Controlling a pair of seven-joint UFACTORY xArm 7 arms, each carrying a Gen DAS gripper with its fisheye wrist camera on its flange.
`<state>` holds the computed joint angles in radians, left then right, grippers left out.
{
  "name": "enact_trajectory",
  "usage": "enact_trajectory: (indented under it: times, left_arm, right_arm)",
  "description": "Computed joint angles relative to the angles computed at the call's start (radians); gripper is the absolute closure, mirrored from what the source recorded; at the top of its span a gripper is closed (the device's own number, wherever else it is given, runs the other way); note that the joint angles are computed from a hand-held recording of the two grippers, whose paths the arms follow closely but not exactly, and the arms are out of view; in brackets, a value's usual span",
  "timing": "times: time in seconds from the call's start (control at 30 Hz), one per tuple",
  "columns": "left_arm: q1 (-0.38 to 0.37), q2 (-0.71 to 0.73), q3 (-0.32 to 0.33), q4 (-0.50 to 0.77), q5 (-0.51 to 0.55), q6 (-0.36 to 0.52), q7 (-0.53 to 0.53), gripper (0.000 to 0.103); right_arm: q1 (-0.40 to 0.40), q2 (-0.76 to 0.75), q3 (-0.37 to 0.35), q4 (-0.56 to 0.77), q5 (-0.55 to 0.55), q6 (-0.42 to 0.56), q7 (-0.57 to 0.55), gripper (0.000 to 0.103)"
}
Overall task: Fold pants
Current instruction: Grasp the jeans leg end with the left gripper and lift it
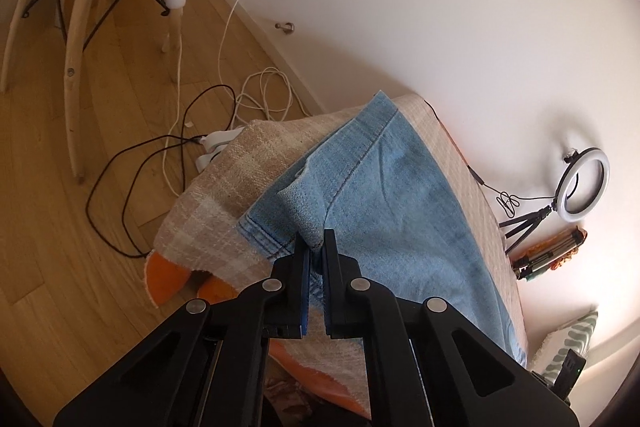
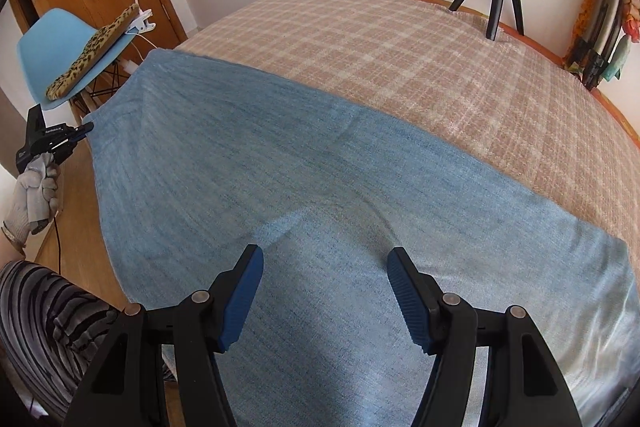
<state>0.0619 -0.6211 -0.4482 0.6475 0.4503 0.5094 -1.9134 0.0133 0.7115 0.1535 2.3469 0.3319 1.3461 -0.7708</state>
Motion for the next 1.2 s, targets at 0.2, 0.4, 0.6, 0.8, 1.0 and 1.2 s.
enact_trajectory:
  times: [0.2, 0.4, 0.6, 0.8, 1.0, 1.2]
  left_arm:
    - [-0.003, -0.022, -0.001, -0.019, -0.002, 0.013, -0.003, 0.091]
    - [0.051, -0.102, -0.044, -0.129, -0.048, -0.097, -0.17, 0.054]
    - [0.237, -0.142, -0.193, -0.223, -0.08, -0.349, -0.357, 0.042]
    - [0.411, -0.239, -0.357, -0.282, -0.176, -0.516, -0.463, 0.042]
    - [0.429, -0.389, -0.448, -0.291, -0.265, -0.414, -0.534, 0.042]
    - [0.485, -0.328, -0.474, -0.277, -0.276, -0.506, -0.505, 0.042]
  right_arm:
    - [0.0, -0.008, -0.003, -0.024, -0.008, -0.014, -0.017, 0.036]
    - [0.01, -0.018, -0.005, -0.042, -0.017, -0.03, -0.023, 0.034]
    - [0.028, -0.018, -0.007, -0.04, -0.028, -0.033, -0.011, 0.032]
    - [0.039, -0.018, -0.007, -0.038, -0.036, -0.034, -0.007, 0.032]
    - [0.041, -0.027, -0.007, -0.057, -0.04, -0.044, -0.011, 0.032]
    - [0.043, -0.004, -0.003, -0.014, -0.034, -0.02, 0.009, 0.031]
